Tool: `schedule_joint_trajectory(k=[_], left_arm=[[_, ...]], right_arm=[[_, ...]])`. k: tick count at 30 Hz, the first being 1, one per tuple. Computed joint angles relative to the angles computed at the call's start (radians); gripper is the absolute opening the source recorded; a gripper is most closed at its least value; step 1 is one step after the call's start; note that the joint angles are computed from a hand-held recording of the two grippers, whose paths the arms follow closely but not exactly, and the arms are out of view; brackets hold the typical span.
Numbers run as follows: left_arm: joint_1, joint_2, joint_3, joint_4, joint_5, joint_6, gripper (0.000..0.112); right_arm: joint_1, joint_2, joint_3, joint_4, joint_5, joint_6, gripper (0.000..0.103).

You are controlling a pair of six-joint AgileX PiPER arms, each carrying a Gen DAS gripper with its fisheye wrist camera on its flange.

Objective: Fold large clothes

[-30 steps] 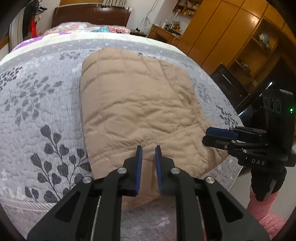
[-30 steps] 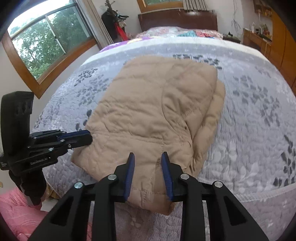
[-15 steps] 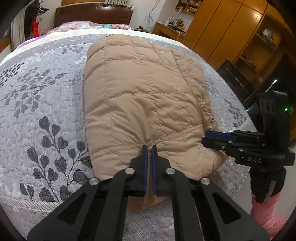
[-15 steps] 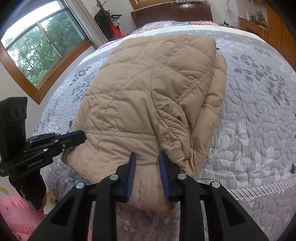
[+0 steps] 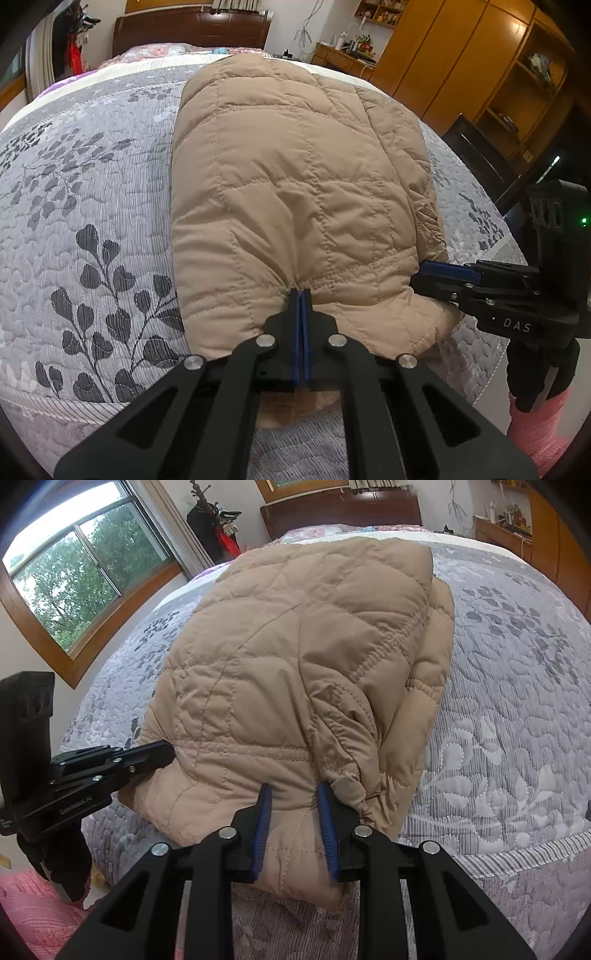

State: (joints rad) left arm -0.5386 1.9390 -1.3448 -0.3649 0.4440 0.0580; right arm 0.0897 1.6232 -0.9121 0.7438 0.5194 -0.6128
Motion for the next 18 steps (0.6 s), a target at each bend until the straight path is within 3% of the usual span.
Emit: schedule_joint_trajectory(k=[18], left_arm=[[-0.004,0.014,-0.003,-0.012,-0.014,0.007,0.002]], right_arm=[[0.023,0.000,0.006,-0.016,-0.025,0.033,0.025]])
